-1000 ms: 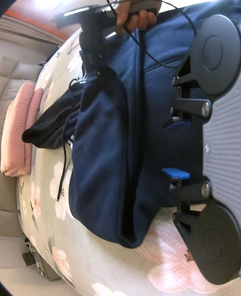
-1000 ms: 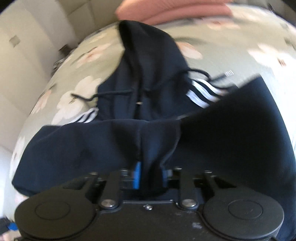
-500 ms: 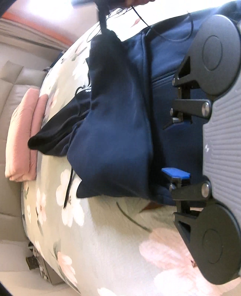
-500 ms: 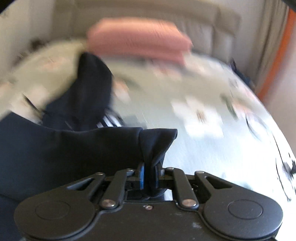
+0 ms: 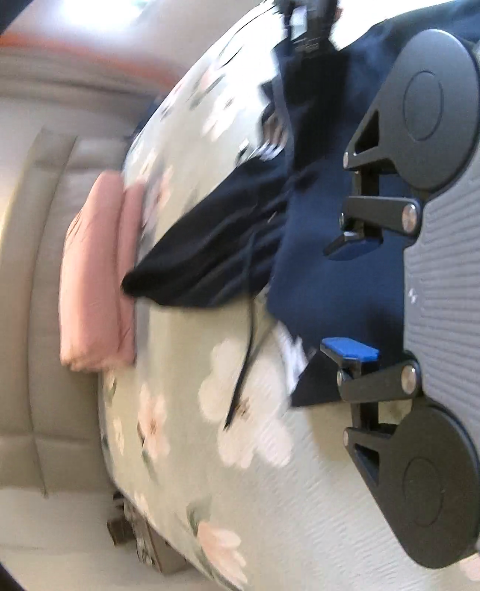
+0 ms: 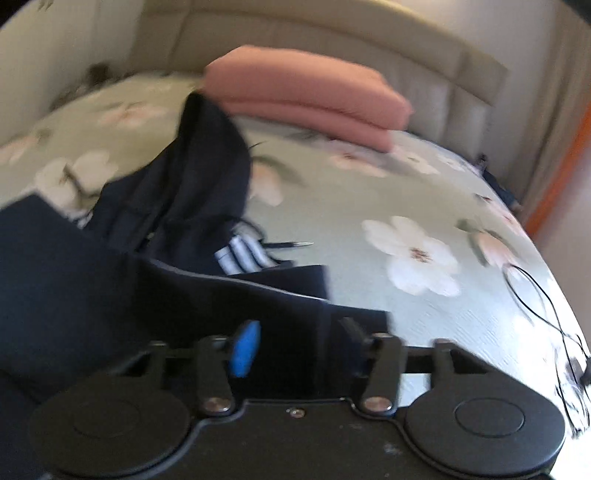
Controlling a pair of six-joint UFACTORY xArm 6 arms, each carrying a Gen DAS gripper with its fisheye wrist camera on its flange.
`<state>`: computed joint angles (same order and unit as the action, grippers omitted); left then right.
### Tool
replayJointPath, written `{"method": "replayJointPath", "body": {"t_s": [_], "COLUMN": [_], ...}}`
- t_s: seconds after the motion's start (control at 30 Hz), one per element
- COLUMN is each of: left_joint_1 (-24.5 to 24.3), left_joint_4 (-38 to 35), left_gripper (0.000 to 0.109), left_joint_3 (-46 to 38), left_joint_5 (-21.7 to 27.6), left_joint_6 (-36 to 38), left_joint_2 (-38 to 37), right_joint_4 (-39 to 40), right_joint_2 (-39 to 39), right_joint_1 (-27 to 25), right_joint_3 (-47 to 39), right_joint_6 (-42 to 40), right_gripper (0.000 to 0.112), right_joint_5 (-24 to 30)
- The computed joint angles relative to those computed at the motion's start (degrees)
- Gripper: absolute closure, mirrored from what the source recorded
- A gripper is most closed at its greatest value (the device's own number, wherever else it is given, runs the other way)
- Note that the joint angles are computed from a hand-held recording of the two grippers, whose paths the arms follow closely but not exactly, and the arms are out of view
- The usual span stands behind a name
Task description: Fold large clothes
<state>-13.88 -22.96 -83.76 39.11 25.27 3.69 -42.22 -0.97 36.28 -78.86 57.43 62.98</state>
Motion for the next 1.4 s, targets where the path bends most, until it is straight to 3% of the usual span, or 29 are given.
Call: {"method": "replayJointPath", "body": {"t_s": [0.07, 0.13, 0.17, 0.23, 0.27, 0.3, 0.4, 0.43, 0.5, 0.63, 0.77, 0.83, 0.93, 1.0, 1.03, 1.13, 1.2, 1.27, 1.33, 1.4], "left_joint_1": [1.70, 3.68, 3.71, 2.32, 1.97, 1.92, 2.71, 2.29, 2.22, 4.82, 4.83, 3.29, 0.78, 0.53, 0.47, -1.16, -1.92, -1.84, -0.23, 1.79], "left_joint_4": [-4.04, -11.10, -11.12, -4.32, -0.73, 0.45, 0.27, 3.27, 9.58, 2.04, -10.57, -8.97, 0.80, 0.10, 0.13, 7.23, 10.18, 8.93, 6.40, 5.03], "left_gripper": [0.061, 0.061, 0.061, 0.062, 0.073, 0.073, 0.072, 0.071, 0.055, 0.064, 0.062, 0.061, 0.066, 0.067, 0.067, 0.069, 0.067, 0.062, 0.061, 0.061], "left_joint_3": [-4.79, -9.74, -10.07, -9.24, -8.74, -8.69, -11.04, -9.38, -5.54, -10.12, -10.65, -9.23, -6.85, -1.90, -1.56, -0.77, 6.28, 13.20, 16.92, 20.06], "left_joint_5": [4.34, 12.58, 13.37, 10.25, 8.43, 7.52, 10.92, 9.08, 4.43, 9.06, 14.25, 15.15, 14.64, 9.29, 9.04, 7.87, 3.36, 2.11, 6.08, 11.61], "left_joint_6": [1.61, 5.88, 7.09, 7.39, 6.77, 6.25, 6.79, 7.54, 6.65, 5.61, 13.77, 13.87, 9.27, 12.57, 13.17, 8.08, 9.03, 11.38, 12.54, 11.36], "left_joint_2": [3.67, 7.59, 8.39, 9.80, 11.04, 11.53, 11.60, 10.28, 7.87, 8.63, 6.95, 6.27, 7.98, 6.39, 6.13, 4.36, -1.83, -8.73, -13.86, -18.41], "right_joint_4": [4.08, 7.84, 8.52, 9.42, 10.26, 10.75, 10.29, 10.15, 10.61, 10.07, 5.86, 6.40, 10.60, 14.81, 15.30, 16.21, 14.82, 13.23, 12.39, 11.66], "right_joint_2": [0.41, 2.24, 0.90, -1.42, -1.33, -1.08, -0.42, -0.55, -1.41, -2.40, -2.34, -0.63, 0.42, -1.36, -3.29, -5.08, -7.32, -10.06, -13.01, -14.28], "right_joint_1": [-1.38, -2.57, -3.01, -4.05, -4.27, -4.43, -3.60, -3.62, -3.69, -2.70, -0.42, -0.58, -2.42, -4.28, -4.97, -4.71, -2.79, -0.15, 2.90, 6.47], "right_joint_3": [1.19, 1.39, 3.89, 6.54, 5.97, 5.31, 3.92, 4.22, 4.76, 4.42, 3.06, 1.03, 0.45, 3.64, 6.27, 6.88, 8.16, 9.88, 11.61, 11.41], "right_joint_6": [-0.54, -0.12, 1.74, 4.56, 4.70, 4.47, 2.48, 2.44, 3.52, 5.93, 5.14, 2.90, 0.54, -0.11, 0.85, 2.70, 4.99, 7.01, 7.54, 5.07], "right_gripper": [0.078, 0.081, 0.085, 0.085, 0.085, 0.085, 0.084, 0.084, 0.084, 0.081, 0.066, 0.061, 0.061, 0.063, 0.064, 0.066, 0.063, 0.054, 0.053, 0.043], "right_joint_5": [-1.59, -0.48, -1.54, -3.88, -3.32, -2.70, -0.30, -0.39, -0.37, 0.71, 0.80, 2.06, 3.23, 0.97, -1.55, -0.39, 0.58, 2.33, 5.33, 12.08]}}
